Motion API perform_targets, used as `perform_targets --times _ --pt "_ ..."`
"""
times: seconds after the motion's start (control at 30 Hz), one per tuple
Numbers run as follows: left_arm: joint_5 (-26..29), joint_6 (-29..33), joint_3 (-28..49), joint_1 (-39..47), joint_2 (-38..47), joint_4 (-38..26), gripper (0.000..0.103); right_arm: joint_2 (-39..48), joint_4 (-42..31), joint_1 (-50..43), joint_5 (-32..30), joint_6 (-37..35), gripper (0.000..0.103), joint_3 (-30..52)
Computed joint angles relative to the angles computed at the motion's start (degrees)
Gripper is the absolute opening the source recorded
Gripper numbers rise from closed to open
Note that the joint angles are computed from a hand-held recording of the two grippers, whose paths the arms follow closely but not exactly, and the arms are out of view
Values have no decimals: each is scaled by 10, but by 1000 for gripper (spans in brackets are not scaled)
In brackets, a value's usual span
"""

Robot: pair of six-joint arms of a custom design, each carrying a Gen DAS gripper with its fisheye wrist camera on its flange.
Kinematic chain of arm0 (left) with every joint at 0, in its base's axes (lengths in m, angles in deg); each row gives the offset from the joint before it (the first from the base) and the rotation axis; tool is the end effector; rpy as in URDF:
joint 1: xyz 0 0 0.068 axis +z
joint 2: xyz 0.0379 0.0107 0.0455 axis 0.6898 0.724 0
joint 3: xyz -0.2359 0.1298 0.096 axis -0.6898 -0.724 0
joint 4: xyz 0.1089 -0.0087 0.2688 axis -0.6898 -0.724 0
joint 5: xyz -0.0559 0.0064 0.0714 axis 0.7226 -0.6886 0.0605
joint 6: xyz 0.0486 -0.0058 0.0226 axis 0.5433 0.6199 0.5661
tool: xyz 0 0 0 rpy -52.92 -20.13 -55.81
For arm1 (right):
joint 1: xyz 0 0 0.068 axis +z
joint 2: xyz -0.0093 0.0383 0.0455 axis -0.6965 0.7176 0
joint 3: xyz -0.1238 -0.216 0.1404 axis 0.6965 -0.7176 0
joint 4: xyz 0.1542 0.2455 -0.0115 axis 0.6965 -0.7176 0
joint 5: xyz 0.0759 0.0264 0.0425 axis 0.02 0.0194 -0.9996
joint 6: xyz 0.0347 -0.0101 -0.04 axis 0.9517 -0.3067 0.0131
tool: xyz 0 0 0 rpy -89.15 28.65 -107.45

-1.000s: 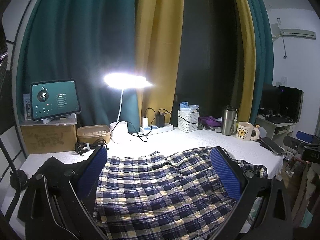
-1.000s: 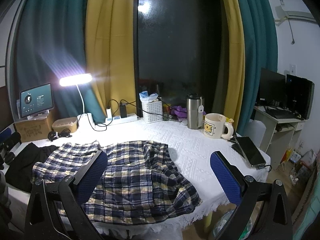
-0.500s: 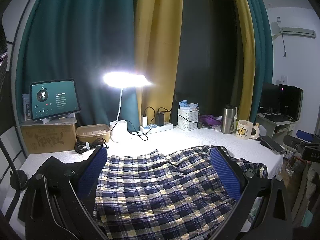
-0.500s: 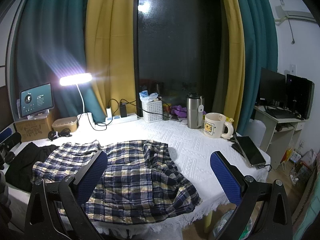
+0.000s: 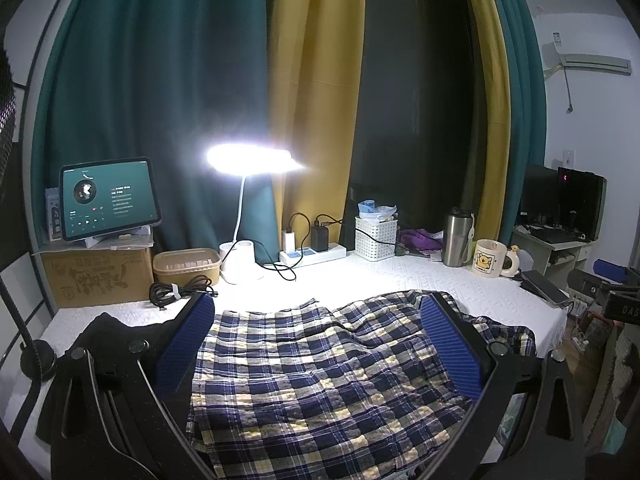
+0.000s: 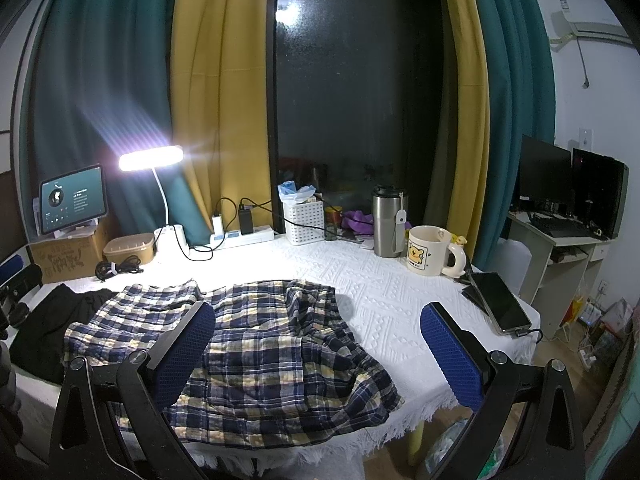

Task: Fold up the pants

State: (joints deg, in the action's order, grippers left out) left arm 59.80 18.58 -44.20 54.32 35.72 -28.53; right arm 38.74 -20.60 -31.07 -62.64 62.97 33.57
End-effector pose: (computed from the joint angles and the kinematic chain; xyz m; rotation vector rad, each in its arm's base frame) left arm 0.2462 0.0438 0.2786 -0.1478 1.8256 0.0387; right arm 0.2928 0.0685 0.2910 -0.2309 1.9828 0.1607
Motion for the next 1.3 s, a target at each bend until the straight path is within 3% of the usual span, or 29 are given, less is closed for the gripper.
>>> perform_targets --times 0.77,1.0,1.3 --pt "-5 1 0 -4 1 0 102 8 3 2 -3 -3 103 0" --pt "-3 8 28 4 67 8 102 76 10 -10 -7 -14 103 27" --pt "-10 25 122 24 218 11 102 220 -14 -35 -24 -26 103 137"
